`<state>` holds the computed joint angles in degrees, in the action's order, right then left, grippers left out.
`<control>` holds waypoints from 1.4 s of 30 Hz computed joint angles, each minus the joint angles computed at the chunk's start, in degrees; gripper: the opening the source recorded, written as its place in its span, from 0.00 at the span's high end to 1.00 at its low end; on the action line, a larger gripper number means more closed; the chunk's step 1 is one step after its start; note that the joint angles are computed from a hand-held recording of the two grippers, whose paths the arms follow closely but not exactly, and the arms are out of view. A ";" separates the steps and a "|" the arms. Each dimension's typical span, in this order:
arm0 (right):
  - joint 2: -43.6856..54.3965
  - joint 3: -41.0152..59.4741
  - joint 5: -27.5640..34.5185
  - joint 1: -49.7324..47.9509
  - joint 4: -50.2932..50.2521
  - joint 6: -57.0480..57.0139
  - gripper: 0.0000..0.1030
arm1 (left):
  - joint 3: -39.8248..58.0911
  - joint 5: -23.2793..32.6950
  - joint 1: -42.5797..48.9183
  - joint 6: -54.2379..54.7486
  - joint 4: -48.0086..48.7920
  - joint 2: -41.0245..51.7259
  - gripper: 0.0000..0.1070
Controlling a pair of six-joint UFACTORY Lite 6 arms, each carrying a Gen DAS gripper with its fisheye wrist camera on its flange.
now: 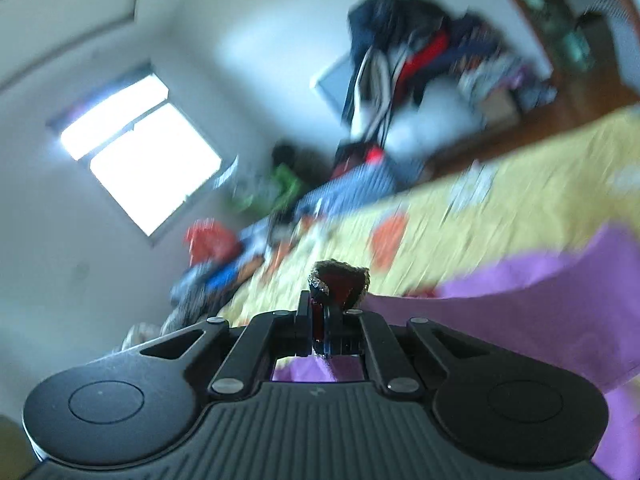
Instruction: Fold small clothes
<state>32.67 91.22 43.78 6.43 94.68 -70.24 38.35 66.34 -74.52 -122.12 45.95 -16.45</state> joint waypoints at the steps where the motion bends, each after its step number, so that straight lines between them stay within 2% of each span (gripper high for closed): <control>1: 1.00 -0.46 -1.06 2.26 0.93 -0.72 0.96 | -0.97 1.24 -0.69 -0.30 -0.82 -1.45 0.04; 7: 7.85 3.48 -2.51 11.61 3.01 -1.17 0.96 | -6.44 2.55 -1.35 -2.73 -3.86 -7.21 0.04; 13: 13.96 10.09 -7.02 18.92 1.35 1.10 0.96 | -7.87 1.10 -1.77 -4.39 -4.56 -7.16 0.04; 18: 19.52 18.12 -7.55 21.10 -1.96 6.00 0.96 | -6.70 0.74 -1.96 -3.64 -5.36 -4.61 0.04; 20: 22.22 23.06 -8.13 21.94 -8.00 11.55 0.96 | -7.08 -0.22 -1.61 -3.70 -5.32 -4.79 0.04; 23: 29.36 34.17 -8.18 23.29 -22.66 27.09 0.93 | -7.19 -1.82 -0.68 -3.35 -5.15 -4.34 0.04; 24: 30.54 35.44 -8.64 23.82 -26.13 28.79 0.86 | -7.02 -2.07 -0.44 -3.14 -5.11 -4.15 0.04; 25: 30.62 34.31 -10.78 24.65 -27.77 28.09 0.61 | -6.83 -2.19 -0.24 -3.01 -4.91 -4.10 0.04; 26: 29.32 30.78 -12.27 25.01 -27.11 25.00 0.44 | -6.64 -2.20 0.01 -2.83 -4.58 -4.26 0.04; 27: 26.18 25.63 -12.74 24.50 -24.06 19.50 0.20 | -6.48 -2.07 0.20 -2.65 -4.18 -4.43 0.04; 30: 16.15 10.95 -6.63 19.29 -10.30 1.51 0.22 | -5.89 -1.70 2.15 -1.26 -1.10 -5.64 0.04; 31: 11.70 4.95 -7.62 17.63 -6.83 -4.49 0.22 | -5.83 -2.41 3.62 -0.87 0.87 -6.36 0.04; 34: 1.80 -7.32 -21.18 14.49 0.00 -22.47 0.22 | -6.40 -9.38 10.47 -1.67 9.76 -7.42 0.04; 36: 2.62 -8.10 -26.16 11.88 6.07 -34.00 0.22 | -6.33 -18.67 18.51 -4.10 19.56 -5.41 0.04; 37: 3.38 -7.95 -26.70 10.61 7.86 -37.14 0.22 | -5.28 -24.16 23.57 -5.68 25.07 -2.84 0.04; 38: 4.54 -7.05 -27.64 9.20 7.30 -37.92 0.22 | -4.21 -28.63 27.61 -8.02 30.24 -0.34 0.04; 40: 7.11 -4.39 -28.60 6.64 1.00 -32.62 0.22 | -0.21 -37.06 35.62 -15.26 42.23 7.13 0.04; 42: 10.23 -1.12 -27.80 4.05 -7.84 -23.70 0.24 | 4.98 -41.05 41.05 -22.97 53.15 15.92 0.04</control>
